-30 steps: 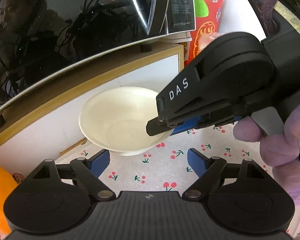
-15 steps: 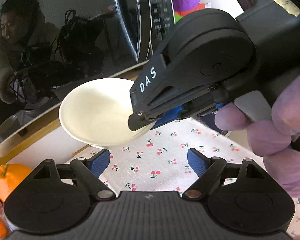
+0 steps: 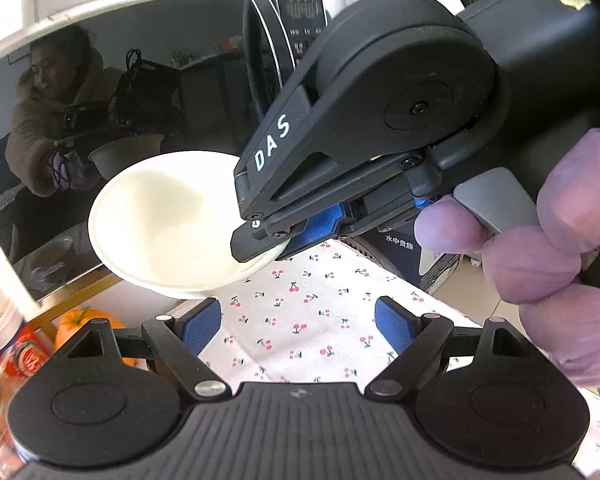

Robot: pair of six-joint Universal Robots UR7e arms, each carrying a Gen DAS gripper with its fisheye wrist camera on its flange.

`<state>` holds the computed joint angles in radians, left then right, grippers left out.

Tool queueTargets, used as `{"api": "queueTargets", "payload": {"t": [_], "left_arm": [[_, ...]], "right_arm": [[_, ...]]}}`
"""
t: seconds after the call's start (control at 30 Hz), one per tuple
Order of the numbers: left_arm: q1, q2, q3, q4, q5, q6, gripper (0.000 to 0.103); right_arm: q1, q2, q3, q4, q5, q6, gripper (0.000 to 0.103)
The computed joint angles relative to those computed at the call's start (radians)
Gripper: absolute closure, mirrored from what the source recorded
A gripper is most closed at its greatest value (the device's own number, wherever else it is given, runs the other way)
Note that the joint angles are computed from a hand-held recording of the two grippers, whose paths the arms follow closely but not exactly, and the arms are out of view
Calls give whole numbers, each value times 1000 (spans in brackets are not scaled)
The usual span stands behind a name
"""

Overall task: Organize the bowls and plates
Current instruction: 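Lift and carry the second cream bowl with the right gripper to the stacked bowls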

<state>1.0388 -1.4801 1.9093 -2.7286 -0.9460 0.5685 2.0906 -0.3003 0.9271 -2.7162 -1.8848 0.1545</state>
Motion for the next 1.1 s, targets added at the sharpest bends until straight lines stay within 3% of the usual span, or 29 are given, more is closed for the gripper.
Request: {"api": "queueTargets", "payload": {"t": [0.43, 0.63, 0.8, 1.1], "left_arm": [[-38, -159, 130, 13, 25, -61, 21], [-15, -171, 160, -47, 31, -61, 20], [-7, -195, 192, -101, 50, -38, 19], [-63, -307, 290, -124, 110, 34, 15]], "right_arm": [[65, -90, 175, -15, -9, 53, 87], [91, -113, 227, 1, -25, 59, 87], [106, -128, 259, 47, -40, 74, 87], [127, -141, 299, 118, -53, 102, 87]]}}
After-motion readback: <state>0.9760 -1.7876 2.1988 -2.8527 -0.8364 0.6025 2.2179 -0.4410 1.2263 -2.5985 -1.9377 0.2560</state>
